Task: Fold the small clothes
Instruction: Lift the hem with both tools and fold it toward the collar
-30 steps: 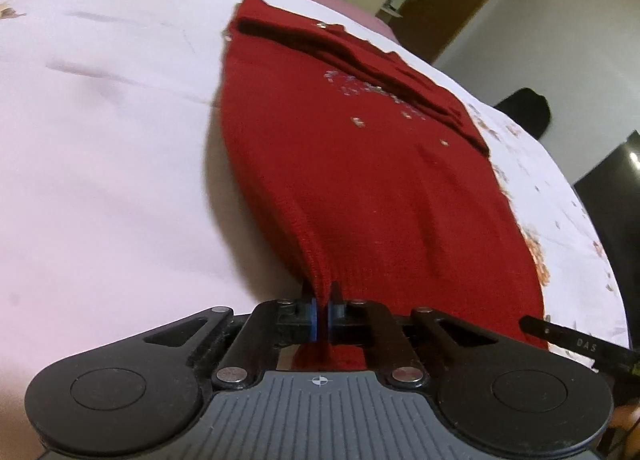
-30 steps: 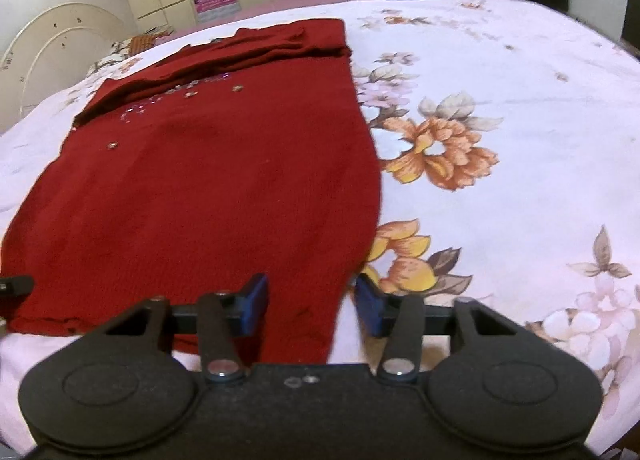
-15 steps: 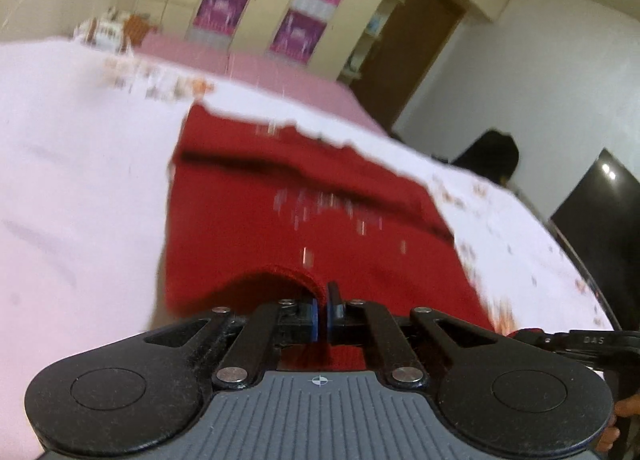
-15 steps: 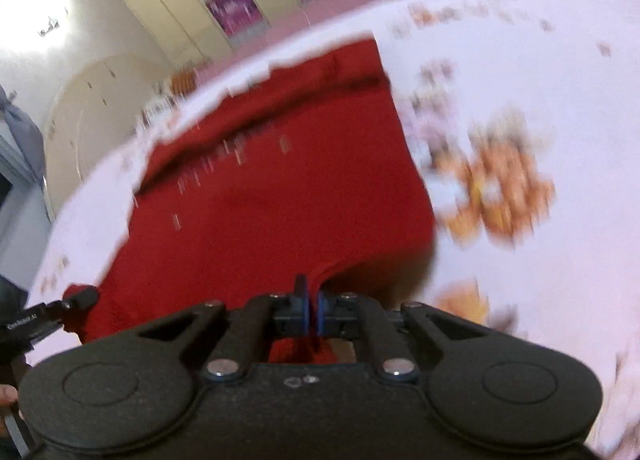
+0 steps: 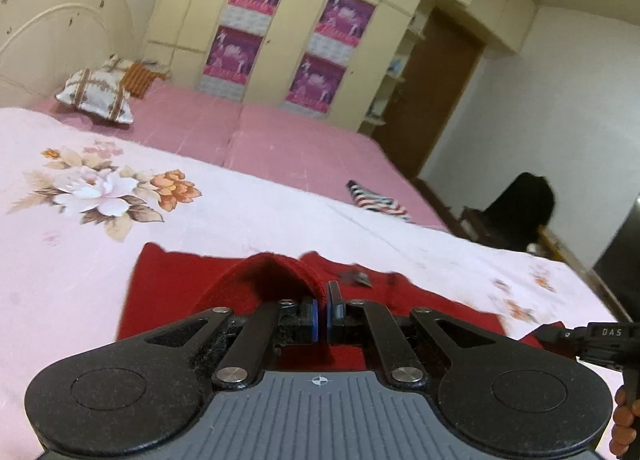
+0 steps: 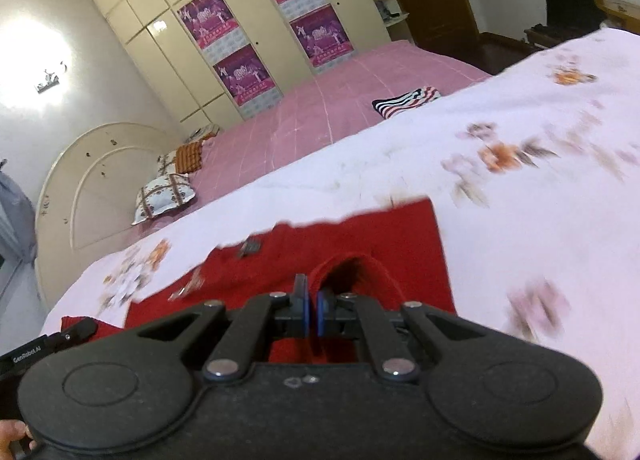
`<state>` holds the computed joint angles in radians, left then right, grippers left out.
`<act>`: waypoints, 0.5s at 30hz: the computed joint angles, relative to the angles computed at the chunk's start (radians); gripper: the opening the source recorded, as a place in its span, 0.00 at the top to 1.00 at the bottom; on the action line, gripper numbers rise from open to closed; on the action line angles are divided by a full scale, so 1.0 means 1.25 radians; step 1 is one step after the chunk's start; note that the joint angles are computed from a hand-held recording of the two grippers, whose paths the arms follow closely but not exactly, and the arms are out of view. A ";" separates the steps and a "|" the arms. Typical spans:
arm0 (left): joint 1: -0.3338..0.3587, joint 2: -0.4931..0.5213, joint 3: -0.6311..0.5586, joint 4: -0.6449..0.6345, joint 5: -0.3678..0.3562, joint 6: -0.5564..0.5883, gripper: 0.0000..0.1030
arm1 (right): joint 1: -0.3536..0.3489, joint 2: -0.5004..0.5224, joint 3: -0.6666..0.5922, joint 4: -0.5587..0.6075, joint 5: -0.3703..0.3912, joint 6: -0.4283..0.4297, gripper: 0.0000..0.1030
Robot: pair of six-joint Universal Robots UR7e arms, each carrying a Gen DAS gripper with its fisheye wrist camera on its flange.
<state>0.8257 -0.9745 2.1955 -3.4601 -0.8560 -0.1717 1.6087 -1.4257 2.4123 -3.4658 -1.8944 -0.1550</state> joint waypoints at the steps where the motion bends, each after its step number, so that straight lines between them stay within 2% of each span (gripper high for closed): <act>1: 0.017 0.023 -0.029 0.006 0.000 0.006 0.96 | -0.013 0.031 -0.029 0.003 0.002 -0.008 0.95; 3: 0.047 0.065 -0.079 0.018 0.004 0.010 0.96 | -0.040 0.073 -0.072 0.013 0.008 -0.009 0.95; 7: 0.081 0.099 -0.153 0.133 0.022 0.005 0.96 | -0.085 0.131 -0.143 0.070 0.018 0.006 0.95; 9: 0.084 0.093 -0.154 0.141 0.023 -0.005 0.96 | -0.096 0.140 -0.163 0.106 0.018 0.021 0.89; 10: 0.085 0.085 -0.152 0.150 0.015 -0.026 0.95 | -0.097 0.144 -0.166 0.092 0.017 0.020 0.83; 12: 0.083 0.076 -0.148 0.148 0.018 -0.044 0.89 | -0.092 0.154 -0.162 0.022 0.005 0.015 0.68; 13: 0.079 0.076 -0.145 0.137 0.032 -0.039 0.74 | -0.082 0.164 -0.159 -0.033 -0.022 0.002 0.52; 14: 0.073 0.075 -0.138 0.121 0.054 -0.030 0.50 | -0.070 0.178 -0.156 -0.095 -0.051 -0.025 0.50; 15: 0.065 0.075 -0.126 0.090 0.077 -0.019 0.40 | -0.061 0.186 -0.153 -0.135 -0.066 -0.054 0.50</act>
<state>0.9064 -0.8809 2.0379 -3.3474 -0.7595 -0.1956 1.5322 -1.1926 2.2205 -3.6342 -1.9766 -0.2225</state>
